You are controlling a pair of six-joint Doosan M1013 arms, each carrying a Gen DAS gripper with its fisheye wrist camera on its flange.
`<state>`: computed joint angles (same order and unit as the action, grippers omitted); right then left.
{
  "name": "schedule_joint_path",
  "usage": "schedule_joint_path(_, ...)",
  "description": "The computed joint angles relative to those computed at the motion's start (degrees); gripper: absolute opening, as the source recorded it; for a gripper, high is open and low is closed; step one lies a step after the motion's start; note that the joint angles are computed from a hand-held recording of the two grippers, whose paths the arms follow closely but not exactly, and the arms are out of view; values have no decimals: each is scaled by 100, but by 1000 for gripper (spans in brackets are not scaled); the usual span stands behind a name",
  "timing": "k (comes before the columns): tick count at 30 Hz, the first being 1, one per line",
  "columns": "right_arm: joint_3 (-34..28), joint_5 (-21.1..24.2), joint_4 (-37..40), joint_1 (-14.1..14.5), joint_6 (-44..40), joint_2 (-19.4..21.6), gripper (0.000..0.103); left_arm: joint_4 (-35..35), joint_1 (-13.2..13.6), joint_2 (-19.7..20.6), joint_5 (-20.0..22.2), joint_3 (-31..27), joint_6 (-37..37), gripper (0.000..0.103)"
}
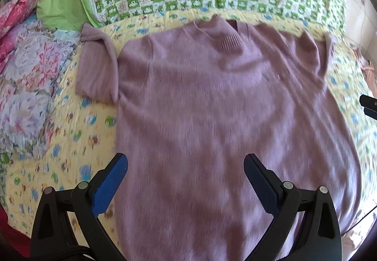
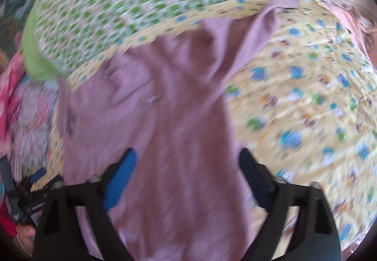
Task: Fold small clothes
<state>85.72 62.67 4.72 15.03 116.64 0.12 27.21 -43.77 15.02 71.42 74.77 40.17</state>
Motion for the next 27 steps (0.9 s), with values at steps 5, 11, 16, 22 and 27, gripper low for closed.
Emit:
schedule_joint_path(5, -396, -52, 123, -705, 316, 390, 61, -176, 304, 358, -75, -552, 151, 99)
schedule_joint_path(11, -1013, -276, 213, -1370, 680, 998, 61, -412, 617, 981, 100, -1417, 290, 99)
schedule_joint_path(16, -1439, -342, 269, -1705, 924, 1466, 61, -532, 765, 1383, 238, -1927, 330, 99)
schedule_joint_path(22, -1859, -558, 437, -2012, 1137, 1998, 61, -711, 911, 1846, 519, -2435, 557, 99)
schedule_joint_path(27, -2090, -595, 713, -2125, 899, 2268, 12, -813, 1013, 2082, 617, -2590, 666, 99)
